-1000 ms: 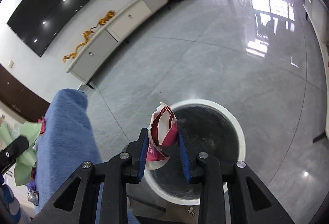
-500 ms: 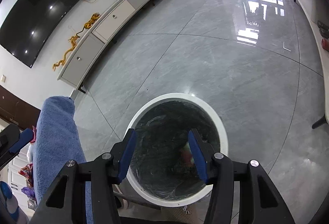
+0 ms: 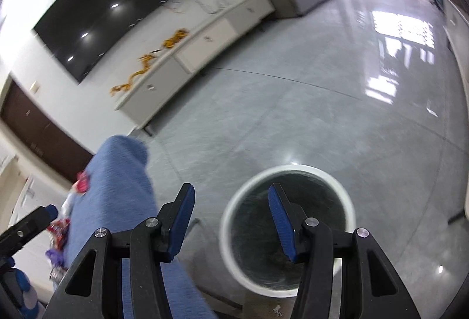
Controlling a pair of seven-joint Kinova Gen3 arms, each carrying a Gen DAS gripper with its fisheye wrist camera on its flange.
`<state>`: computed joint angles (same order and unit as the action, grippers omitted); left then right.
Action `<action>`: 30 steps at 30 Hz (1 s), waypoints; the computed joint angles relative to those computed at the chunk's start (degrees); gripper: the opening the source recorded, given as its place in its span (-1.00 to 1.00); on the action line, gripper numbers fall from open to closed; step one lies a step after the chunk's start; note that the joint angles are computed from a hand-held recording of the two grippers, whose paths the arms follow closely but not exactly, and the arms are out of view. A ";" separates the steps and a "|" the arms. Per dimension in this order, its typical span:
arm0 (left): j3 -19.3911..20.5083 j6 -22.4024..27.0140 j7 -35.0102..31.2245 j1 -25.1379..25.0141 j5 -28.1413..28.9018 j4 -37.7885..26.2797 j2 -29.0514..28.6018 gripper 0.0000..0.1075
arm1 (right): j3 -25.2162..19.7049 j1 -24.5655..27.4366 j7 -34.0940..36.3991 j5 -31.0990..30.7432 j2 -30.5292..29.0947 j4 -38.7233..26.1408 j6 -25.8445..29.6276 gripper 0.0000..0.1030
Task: Collect trash
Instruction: 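Carry both items over the trash bin and open both tools to drop them, then move both tools back over the rug toward the remaining trash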
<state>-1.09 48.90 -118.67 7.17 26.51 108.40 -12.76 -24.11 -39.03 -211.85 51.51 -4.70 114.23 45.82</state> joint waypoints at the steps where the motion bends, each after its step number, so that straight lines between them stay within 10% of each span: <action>1: -1.30 0.35 -0.61 -0.64 -0.02 0.52 -1.22 0.22 | -0.38 -0.60 1.23 0.63 0.80 -1.73 0.74 -0.03; 7: -11.02 3.49 -6.04 -4.79 0.97 3.01 -7.07 0.22 | -2.28 -3.70 7.43 3.21 4.86 -10.00 3.82 -0.03; 18: -32.91 9.88 -23.24 -14.02 4.62 4.03 -8.24 0.22 | 13.17 -22.01 26.07 -2.84 12.99 -24.31 2.29 -0.03; 30: -45.13 15.15 -31.05 -25.75 12.52 -1.25 6.77 0.23 | -16.00 -2.12 54.03 -7.79 31.04 -43.49 -2.75 0.22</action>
